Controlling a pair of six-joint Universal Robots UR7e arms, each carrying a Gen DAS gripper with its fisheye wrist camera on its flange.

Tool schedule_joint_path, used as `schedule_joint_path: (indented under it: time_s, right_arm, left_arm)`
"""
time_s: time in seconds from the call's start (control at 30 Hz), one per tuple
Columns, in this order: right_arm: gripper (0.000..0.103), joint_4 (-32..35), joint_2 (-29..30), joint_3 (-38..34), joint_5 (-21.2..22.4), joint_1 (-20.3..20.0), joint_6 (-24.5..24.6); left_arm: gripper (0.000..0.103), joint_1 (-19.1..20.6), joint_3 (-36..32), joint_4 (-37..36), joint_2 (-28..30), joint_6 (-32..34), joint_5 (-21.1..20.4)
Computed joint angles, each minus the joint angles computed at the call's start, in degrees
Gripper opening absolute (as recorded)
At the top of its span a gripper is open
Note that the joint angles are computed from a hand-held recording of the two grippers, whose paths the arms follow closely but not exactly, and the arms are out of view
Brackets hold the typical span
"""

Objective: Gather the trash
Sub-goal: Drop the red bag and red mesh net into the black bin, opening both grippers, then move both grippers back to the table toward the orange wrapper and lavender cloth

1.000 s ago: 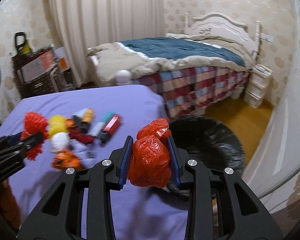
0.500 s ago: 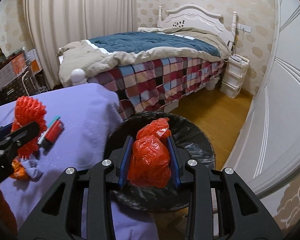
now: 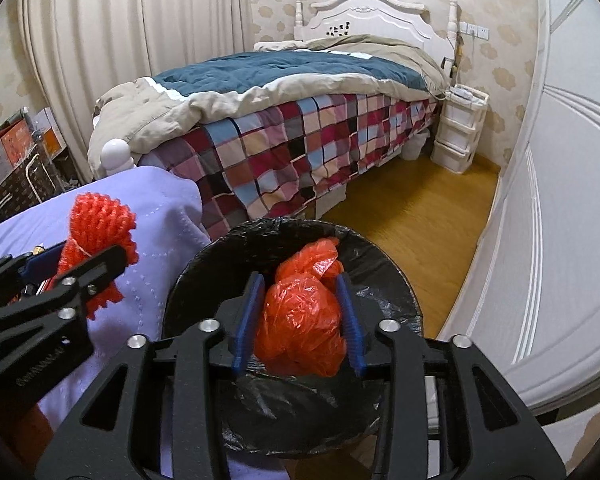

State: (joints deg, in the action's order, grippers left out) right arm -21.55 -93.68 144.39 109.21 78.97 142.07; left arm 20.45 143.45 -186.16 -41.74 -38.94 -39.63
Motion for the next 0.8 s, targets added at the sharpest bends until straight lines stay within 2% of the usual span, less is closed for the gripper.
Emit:
schedule_joint_path:
  time_s: [0.07, 0.1, 0.17, 0.33, 0.6, 0.67, 0.73, 0.8]
  right_arm:
    - [0.057, -0.8, -0.6, 0.3, -0.3, -0.5, 0.0]
    - [0.059, -1.1, -1.0, 0.4, -0.4, -0.8, 0.0]
    - [0.06, -1.2, -1.9, 0.5, -0.3, -1.2, 0.5]
    - [0.064, -0.6, -3.2, 0.6, -0.5, -2.2, 1.2]
    - [0.074, -1.8, -5.0, 1.5, 1.2, -2.1, 1.5]
    - [0.085, -3.0, -6.0, 2.2, 1.7, -1.6, 1.8]
    - [0.092, -3.9, -7.0, 2.9, 2.3, -0.8, 1.9]
    - [0.094, -6.3, -7.6, 4.1, 4.0, 1.0, 1.5]
  left_arm:
    - [0.055, 0.5, -0.7, 0.5, 0.6, 0.2, -0.1]
    - [0.056, 0.8, -1.0, 0.7, 0.8, 0.3, -0.3]
    - [0.065, 1.4, -1.5, 1.4, 1.0, 0.0, -0.3]
    - [0.076, 1.7, -1.6, 1.3, 1.6, -0.6, -0.5]
    - [0.078, 0.6, -1.3, 3.7, 1.2, -2.8, 0.5]
    - [0.078, 0.3, -0.8, 5.0, 0.3, -3.8, 1.0]
    - [0.079, -0.3, 0.0, 7.2, -1.2, -6.0, 1.6]
    - [0.079, -1.0, 1.1, 9.5, -3.0, -8.3, 2.0]
